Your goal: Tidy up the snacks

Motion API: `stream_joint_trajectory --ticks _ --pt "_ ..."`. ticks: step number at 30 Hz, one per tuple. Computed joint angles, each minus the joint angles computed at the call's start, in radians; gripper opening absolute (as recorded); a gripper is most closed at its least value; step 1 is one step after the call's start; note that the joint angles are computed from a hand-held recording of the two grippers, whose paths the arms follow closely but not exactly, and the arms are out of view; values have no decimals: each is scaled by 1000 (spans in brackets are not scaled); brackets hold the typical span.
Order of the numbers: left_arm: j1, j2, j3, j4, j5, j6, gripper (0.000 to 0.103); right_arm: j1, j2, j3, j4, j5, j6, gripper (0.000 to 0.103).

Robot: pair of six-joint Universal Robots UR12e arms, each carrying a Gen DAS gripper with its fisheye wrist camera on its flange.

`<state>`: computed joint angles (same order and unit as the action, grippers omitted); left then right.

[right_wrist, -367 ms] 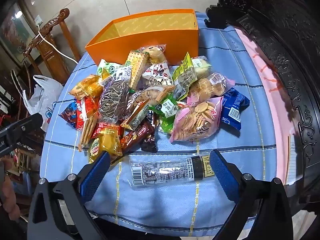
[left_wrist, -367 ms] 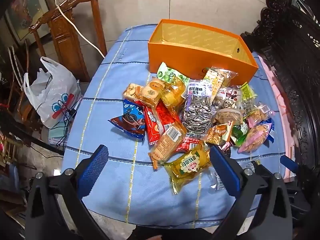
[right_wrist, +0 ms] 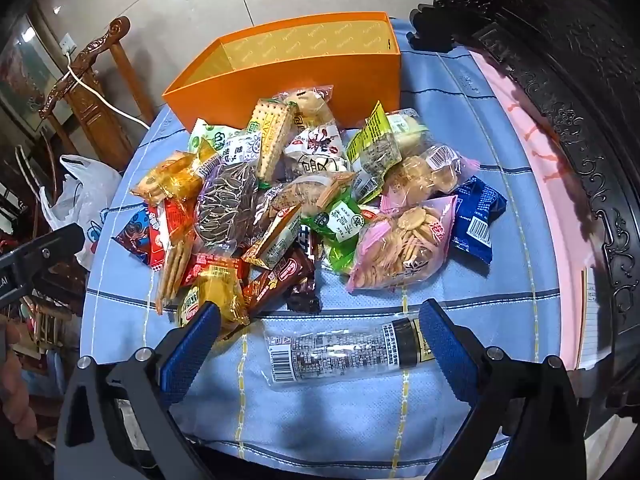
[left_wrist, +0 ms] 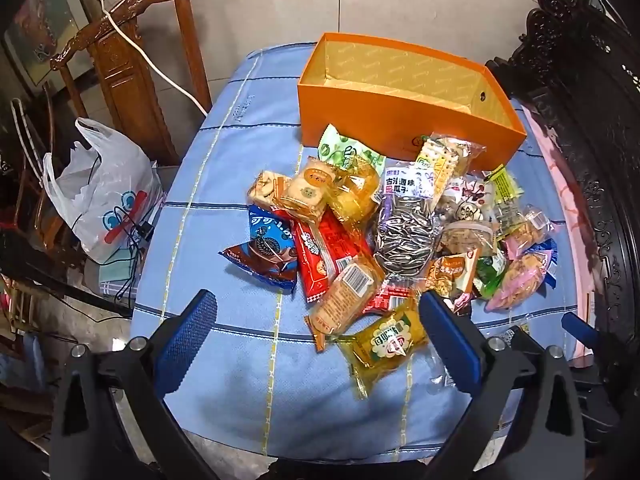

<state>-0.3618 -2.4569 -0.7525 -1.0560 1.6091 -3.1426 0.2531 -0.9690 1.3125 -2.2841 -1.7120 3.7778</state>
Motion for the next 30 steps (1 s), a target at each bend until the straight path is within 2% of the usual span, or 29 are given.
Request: stream_joint_trajectory --ticks 30 --pt "0 -40 66 -43 -15 3 99 -4 5 -22 42 -25 11 99"
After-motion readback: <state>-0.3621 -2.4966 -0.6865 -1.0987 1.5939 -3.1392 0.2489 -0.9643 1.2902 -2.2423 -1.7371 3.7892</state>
